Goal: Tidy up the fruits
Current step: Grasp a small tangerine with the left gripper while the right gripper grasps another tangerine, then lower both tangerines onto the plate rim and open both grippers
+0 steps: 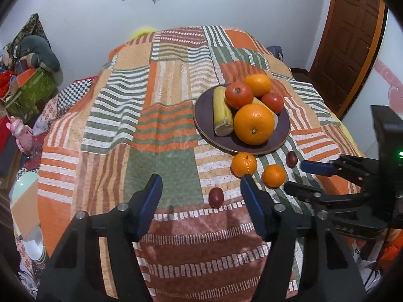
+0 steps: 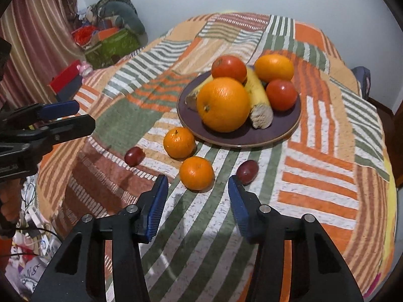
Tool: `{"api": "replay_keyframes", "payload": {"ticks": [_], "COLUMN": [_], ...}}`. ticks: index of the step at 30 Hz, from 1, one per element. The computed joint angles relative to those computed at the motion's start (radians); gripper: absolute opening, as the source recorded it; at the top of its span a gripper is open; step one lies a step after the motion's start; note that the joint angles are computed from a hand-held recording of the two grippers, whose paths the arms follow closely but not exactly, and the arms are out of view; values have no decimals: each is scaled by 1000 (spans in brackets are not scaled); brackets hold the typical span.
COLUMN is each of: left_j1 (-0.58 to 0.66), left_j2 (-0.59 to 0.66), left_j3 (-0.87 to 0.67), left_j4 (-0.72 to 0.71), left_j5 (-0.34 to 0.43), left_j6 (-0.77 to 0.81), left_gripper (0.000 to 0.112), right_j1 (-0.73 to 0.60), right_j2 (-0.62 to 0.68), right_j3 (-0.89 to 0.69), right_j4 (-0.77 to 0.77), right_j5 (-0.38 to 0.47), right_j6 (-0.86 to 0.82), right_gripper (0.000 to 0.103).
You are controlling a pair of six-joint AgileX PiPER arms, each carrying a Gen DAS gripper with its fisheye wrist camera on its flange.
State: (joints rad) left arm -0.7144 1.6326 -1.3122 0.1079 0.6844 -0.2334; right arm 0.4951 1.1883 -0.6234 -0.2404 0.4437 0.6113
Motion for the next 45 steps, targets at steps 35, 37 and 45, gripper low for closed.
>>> {"api": "replay_keyframes", "payload": {"ticks": [35,37,45], "left_j1": [-47,-52,-54], "left_j2": [413,424,404], "left_j3": [-420,-429,-411], "left_j4": [-165,-144,-106], "left_j5": [189,188,165], "left_j6": [174,158,132], "left_gripper": [42,38,38], "right_j1": [-367,-393,-435], "right_j2": [-73,-76,-54], "right_j3": [28,38,37], "right_j4": [535,578,677], "right_j5": [-27,-25,-28], "right_j6": [-668,-720,-837], "right_gripper": [32,32,32]}}
